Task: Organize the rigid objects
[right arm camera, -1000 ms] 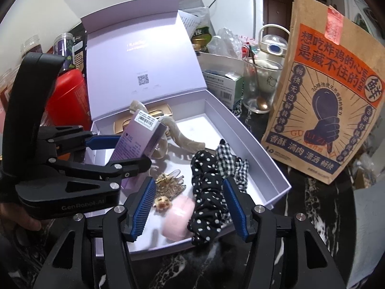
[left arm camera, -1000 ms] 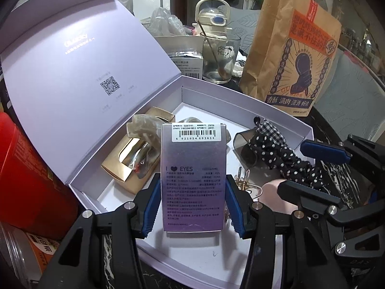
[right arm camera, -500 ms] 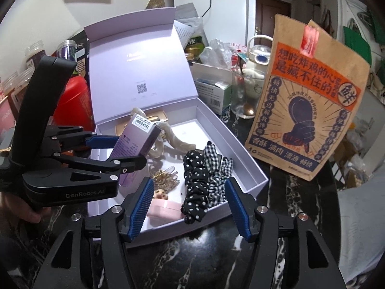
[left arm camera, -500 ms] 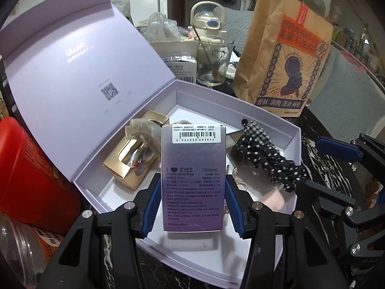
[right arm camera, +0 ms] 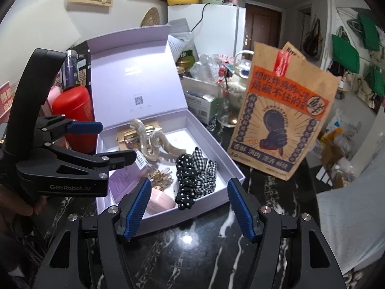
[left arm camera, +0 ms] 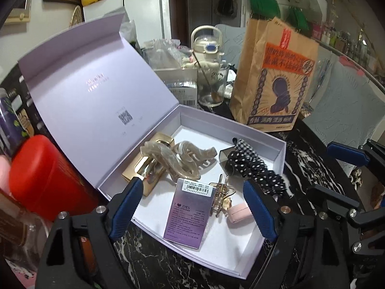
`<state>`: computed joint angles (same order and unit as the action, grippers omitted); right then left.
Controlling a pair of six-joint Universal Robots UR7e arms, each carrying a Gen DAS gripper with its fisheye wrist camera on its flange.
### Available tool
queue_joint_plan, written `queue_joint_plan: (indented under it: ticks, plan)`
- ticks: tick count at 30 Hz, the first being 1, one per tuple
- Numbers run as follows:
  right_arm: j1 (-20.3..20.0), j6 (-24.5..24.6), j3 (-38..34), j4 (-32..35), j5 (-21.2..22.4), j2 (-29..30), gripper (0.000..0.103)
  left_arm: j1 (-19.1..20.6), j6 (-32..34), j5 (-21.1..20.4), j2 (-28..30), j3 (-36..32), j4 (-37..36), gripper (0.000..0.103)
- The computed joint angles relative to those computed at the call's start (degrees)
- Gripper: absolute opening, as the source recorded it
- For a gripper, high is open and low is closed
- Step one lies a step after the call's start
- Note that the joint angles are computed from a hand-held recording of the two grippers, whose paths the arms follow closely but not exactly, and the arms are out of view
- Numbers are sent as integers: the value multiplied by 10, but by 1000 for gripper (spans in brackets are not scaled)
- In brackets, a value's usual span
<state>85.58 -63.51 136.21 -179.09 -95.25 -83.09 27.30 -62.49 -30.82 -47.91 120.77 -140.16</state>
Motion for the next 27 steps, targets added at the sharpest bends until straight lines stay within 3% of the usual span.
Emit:
queue_joint_plan:
  ticks: [10, 16, 18, 27]
  plan:
    - [0, -1, 33, -12, 16, -65, 77, -58, -72, 19, -27, -5, 111, 85]
    - [-4, 10, 61, -40, 26, -113, 90, -93, -135, 21, -41, -10, 185, 85]
    - [-5, 13, 70, -48, 26, -127, 100, -102, -148, 16, -44, -8, 191, 85]
    - [-3, 53, 104, -32, 0, -187, 103, -151, -225, -6, -57, 3, 250, 86]
